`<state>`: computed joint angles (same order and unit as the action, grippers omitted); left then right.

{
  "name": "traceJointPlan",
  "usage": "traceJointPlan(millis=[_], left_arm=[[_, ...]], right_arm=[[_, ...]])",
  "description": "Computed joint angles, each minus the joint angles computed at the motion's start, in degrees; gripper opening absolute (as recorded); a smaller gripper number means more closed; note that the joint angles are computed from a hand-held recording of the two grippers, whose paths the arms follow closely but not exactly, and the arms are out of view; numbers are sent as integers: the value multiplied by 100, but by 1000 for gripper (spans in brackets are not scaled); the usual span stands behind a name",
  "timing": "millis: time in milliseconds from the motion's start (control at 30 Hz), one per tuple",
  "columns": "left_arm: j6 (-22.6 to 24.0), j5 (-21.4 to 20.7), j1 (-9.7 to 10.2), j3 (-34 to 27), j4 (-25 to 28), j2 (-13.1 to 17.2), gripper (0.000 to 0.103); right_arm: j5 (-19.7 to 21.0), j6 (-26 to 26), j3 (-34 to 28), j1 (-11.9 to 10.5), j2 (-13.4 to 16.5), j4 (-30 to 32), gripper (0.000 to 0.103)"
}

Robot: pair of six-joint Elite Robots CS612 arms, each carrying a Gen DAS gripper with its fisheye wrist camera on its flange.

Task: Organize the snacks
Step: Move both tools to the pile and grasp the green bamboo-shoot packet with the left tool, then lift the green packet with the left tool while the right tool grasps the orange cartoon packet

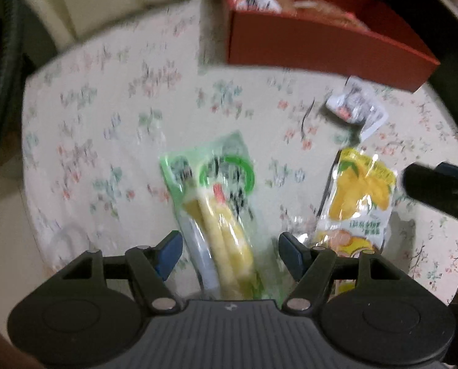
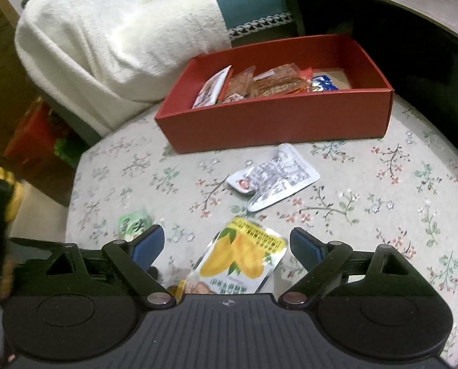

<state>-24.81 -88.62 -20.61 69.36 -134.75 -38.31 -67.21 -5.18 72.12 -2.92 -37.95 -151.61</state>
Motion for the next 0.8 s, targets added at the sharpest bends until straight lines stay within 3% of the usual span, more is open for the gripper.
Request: traceJointPlan(millis=[133, 300, 567, 700, 800], left_arm=[[-103, 308, -74, 53, -101, -6, 58], [-165, 264, -45, 124, -322, -55, 32], [-189, -36, 45, 304, -630, -181, 27], [-202, -137, 91, 429, -946, -266, 27], [-177, -130, 101, 503, -1128, -323, 27]], right_arm=[[116, 28, 118, -35, -66, -99, 93], [164, -203, 252, -17, -149, 6, 93], [97, -836, 722, 100, -378, 212, 93], [-106, -1324, 937, 246, -458, 204, 92], [-304, -1327, 918, 331, -425, 261, 90]])
